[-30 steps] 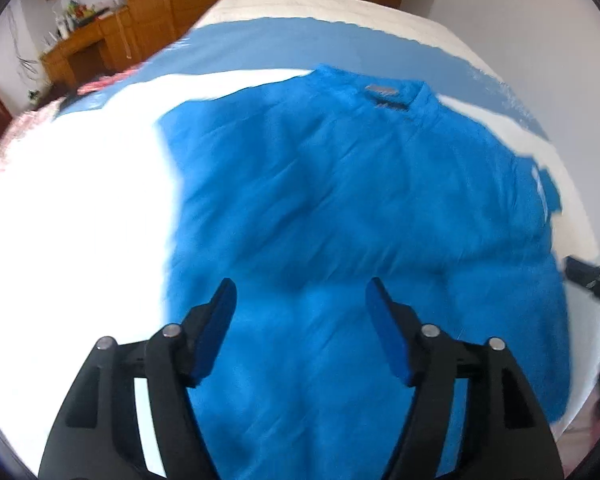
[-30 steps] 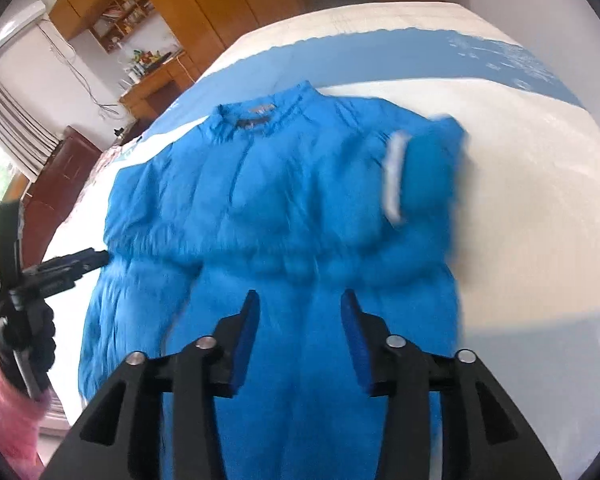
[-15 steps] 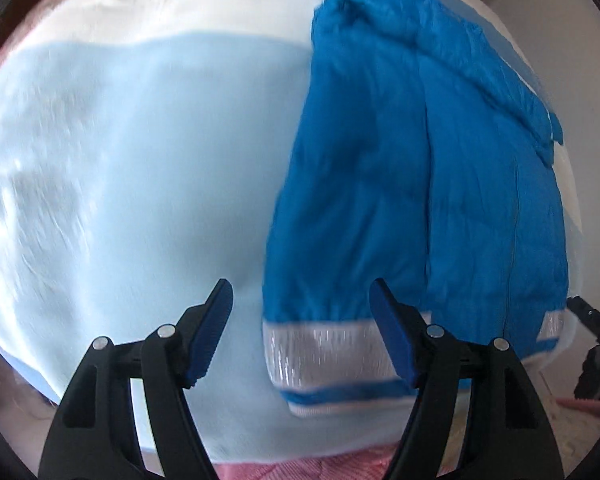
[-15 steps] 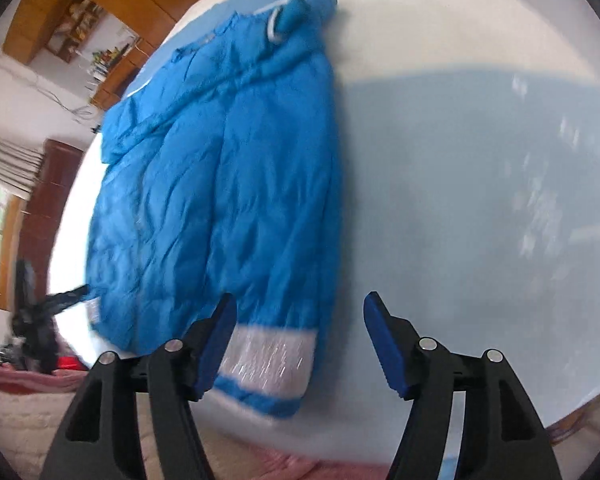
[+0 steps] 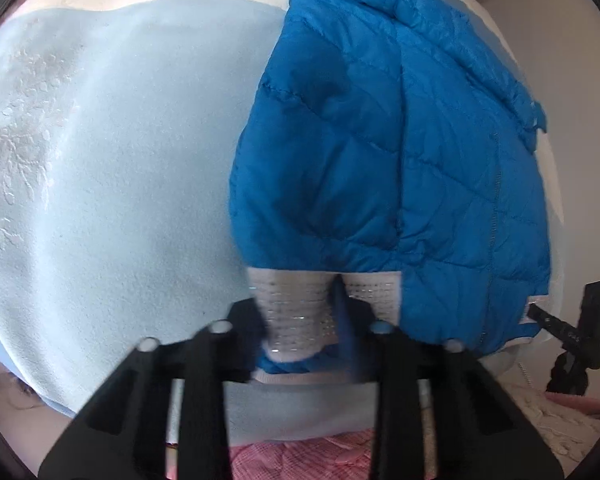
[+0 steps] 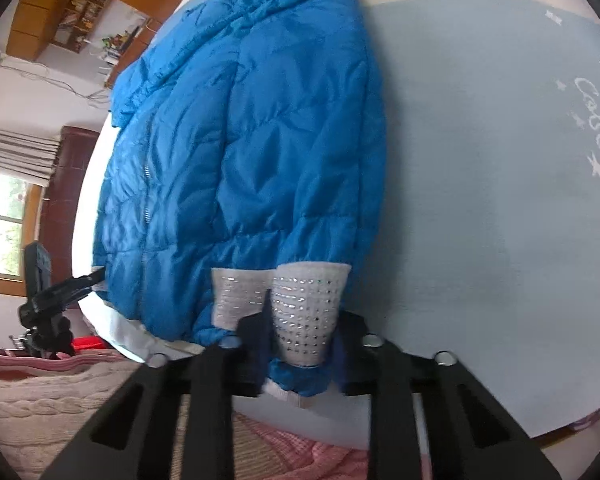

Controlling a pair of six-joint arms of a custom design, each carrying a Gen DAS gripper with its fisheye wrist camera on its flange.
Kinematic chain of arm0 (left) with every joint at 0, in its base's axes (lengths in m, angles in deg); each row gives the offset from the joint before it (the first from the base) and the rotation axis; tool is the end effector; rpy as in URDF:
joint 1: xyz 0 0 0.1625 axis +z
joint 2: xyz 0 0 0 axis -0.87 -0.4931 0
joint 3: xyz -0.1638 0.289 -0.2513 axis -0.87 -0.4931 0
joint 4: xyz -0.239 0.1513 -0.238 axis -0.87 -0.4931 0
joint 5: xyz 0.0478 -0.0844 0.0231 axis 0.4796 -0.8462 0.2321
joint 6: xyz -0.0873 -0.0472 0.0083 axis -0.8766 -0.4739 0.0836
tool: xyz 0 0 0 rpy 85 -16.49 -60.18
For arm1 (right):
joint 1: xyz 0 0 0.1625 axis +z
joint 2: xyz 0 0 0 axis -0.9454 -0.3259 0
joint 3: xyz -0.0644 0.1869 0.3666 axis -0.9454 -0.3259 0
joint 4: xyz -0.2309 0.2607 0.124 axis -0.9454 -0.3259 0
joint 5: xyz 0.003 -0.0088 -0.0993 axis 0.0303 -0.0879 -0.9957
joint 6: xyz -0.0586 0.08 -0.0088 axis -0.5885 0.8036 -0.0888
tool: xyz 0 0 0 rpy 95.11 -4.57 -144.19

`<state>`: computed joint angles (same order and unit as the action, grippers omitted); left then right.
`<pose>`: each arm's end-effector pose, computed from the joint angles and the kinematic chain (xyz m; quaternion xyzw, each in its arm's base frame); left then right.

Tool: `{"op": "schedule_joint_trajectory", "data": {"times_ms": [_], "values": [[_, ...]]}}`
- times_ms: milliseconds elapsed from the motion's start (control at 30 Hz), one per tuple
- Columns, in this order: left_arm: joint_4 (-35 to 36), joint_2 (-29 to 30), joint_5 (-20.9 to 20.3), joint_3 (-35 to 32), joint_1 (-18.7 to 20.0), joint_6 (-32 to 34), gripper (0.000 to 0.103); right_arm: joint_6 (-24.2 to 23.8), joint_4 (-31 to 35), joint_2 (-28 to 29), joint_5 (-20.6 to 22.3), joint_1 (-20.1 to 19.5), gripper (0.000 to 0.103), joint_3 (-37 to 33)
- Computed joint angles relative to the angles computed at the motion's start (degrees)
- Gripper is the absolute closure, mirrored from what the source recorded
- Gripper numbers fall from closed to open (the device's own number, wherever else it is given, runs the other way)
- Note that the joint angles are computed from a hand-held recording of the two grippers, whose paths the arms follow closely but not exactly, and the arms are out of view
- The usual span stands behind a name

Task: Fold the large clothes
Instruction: 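Lift the hem with both grippers and fold it toward the collar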

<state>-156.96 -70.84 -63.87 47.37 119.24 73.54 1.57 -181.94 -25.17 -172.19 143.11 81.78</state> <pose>-0.2419 -0.7261 0.1620 0.1720 0.9616 0.0335 0.2113 -0.0232 -0.4538 0.3427 -0.2081 -0.9402 0.2471 0.1078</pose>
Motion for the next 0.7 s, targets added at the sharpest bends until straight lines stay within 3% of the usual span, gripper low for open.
{"op": "schedule_joint_trajectory", "data": {"times_ms": [67, 267, 433, 567, 700], "values": [[-0.2, -0.2, -0.9, -0.3, 0.1, -0.3, 0.091, -0.6, 0.4, -0.8, 2.0, -0.6, 0.09, 0.1], [0.0, -2.6, -1.5, 2.3, -0.3, 0.0, 0.093, -3.5, 5.9, -2.5, 1.2, 0.6, 0.092, -0.5], [3.6, -1.7, -2.8, 0.4, 0.9, -1.0, 0.092, -1.5, 7.6, -2.1, 2.6, -1.6, 0.092, -0.4], [4.6, -0.9, -5.6, -3.4, 1.2, -0.5, 0.094, -2.1, 8.5, -1.3, 0.8, 0.3, 0.093, -2.5], [3.2, -0.9, -11.8, -7.9, 1.2, 2.4, 0.094, -2.6, 6.9, -4.2, 5.0, 0.6, 0.093, -3.0]]}}
